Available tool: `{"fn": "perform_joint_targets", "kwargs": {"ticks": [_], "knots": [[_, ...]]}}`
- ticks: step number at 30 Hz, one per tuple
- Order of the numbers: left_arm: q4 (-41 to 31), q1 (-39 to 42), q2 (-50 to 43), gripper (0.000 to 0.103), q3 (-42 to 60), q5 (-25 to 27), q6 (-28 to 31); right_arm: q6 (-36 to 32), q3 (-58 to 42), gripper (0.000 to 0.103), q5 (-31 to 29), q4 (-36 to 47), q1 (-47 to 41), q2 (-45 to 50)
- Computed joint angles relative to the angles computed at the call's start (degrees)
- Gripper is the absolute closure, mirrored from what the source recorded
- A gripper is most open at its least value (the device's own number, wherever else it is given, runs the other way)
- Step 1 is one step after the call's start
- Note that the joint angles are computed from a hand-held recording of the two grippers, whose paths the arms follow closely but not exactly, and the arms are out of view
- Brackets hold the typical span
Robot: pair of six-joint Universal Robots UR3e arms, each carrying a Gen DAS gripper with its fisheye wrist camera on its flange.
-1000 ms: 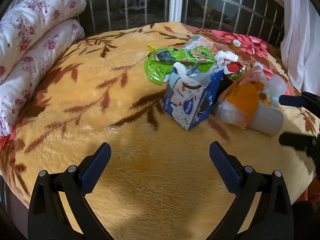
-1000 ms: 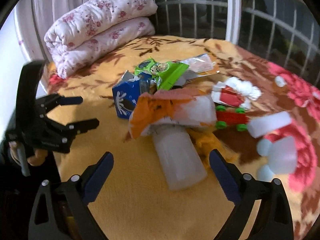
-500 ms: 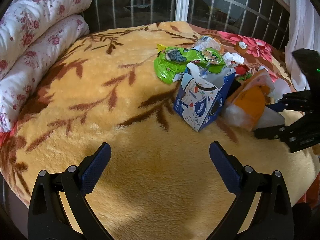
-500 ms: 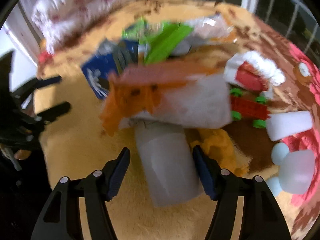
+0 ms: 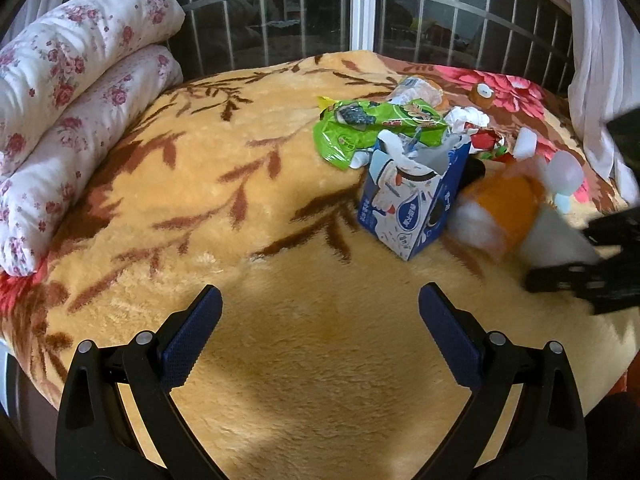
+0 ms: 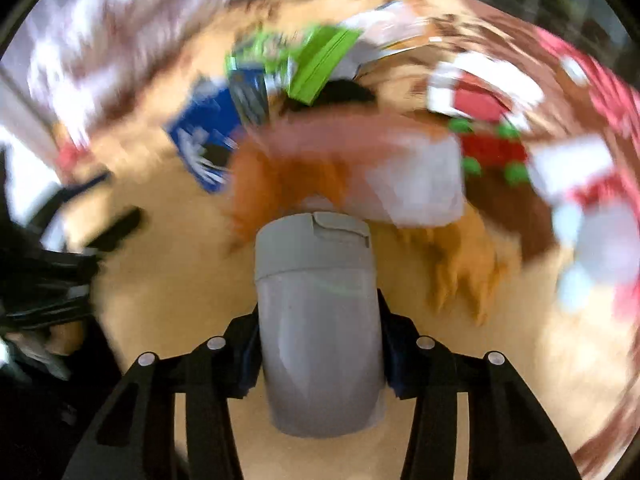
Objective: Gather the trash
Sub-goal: 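Grasp the blue tissue box with the left gripper while the right gripper holds the cup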
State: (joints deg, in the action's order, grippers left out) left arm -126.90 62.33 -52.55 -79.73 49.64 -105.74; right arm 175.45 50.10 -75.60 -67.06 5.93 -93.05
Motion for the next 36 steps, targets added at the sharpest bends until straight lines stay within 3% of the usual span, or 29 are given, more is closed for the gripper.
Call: {"fn": "perform_joint_targets", "kwargs": {"ticks": [4, 6, 7, 10, 12, 15, 19, 21, 28, 31, 32, 34, 36], "knots": [[-5.7, 0.73, -1.48, 0.007, 2.17, -1.5, 4.72, 5.31, 13.49, 0.055, 6.84, -5.08, -6.29, -18.08], [-1.33, -2.76, -0.88, 0.007, 0.5, -2.19, 1.26, 13.35, 21.75, 0.055, 3.81, -13.26, -2.51, -25.04], [0.89, -4.34, -0.84, 0.007, -0.22, -2.24, -0.65, 18.56, 25.4, 0.055, -0.92, -19.45, 2.06, -26.82], [19.87, -17.55, -2.51, 0.007, -6.02, 1.34, -17.7, 28.4, 35.49, 0.055, -14.5, -32.48, 13.63, -29.94], [36.92, -28.59, -5.14, 0.007, -10.91, 8.04, -31.2, 30.7, 40.59, 0.055, -17.52, -37.65, 16.5, -32.2], [50.89, -39.25, -10.33, 0.007, -13.06, 16.59, -42.73, 29.27, 45.66, 0.055, -18.27, -41.89, 16.38, -34.16], [53.93, -43.0, -15.05, 0.007, -10.78, 18.06, -49.04, 28.41, 48.37, 0.055, -18.21, -43.67, 17.37, -34.34], [55.45, -45.67, -17.72, 0.007, -9.63, 22.01, -51.58, 27.9, 49.04, 0.055, -16.85, -43.45, 16.93, -34.76], [47.66, -43.54, -25.32, 0.01, -4.2, 21.67, -54.43, 27.91, 49.3, 0.055, -16.81, -44.99, 19.04, -34.09], [51.18, -44.59, -25.33, 0.035, -5.33, 22.16, -53.7, 27.5, 49.32, 0.055, -16.59, -44.71, 18.87, -33.91], [52.43, -45.49, -25.67, 0.048, -5.51, 23.08, -53.53, 27.45, 49.44, 0.055, -16.64, -44.71, 18.92, -33.81], [54.96, -47.52, -26.76, 0.05, -5.76, 25.65, -53.91, 28.12, 49.22, 0.055, -18.2, -44.97, 20.35, -32.89], [55.24, -46.81, -26.84, 0.051, -5.75, 24.36, -53.84, 28.35, 48.92, 0.056, -19.35, -44.98, 21.34, -32.14]]}}
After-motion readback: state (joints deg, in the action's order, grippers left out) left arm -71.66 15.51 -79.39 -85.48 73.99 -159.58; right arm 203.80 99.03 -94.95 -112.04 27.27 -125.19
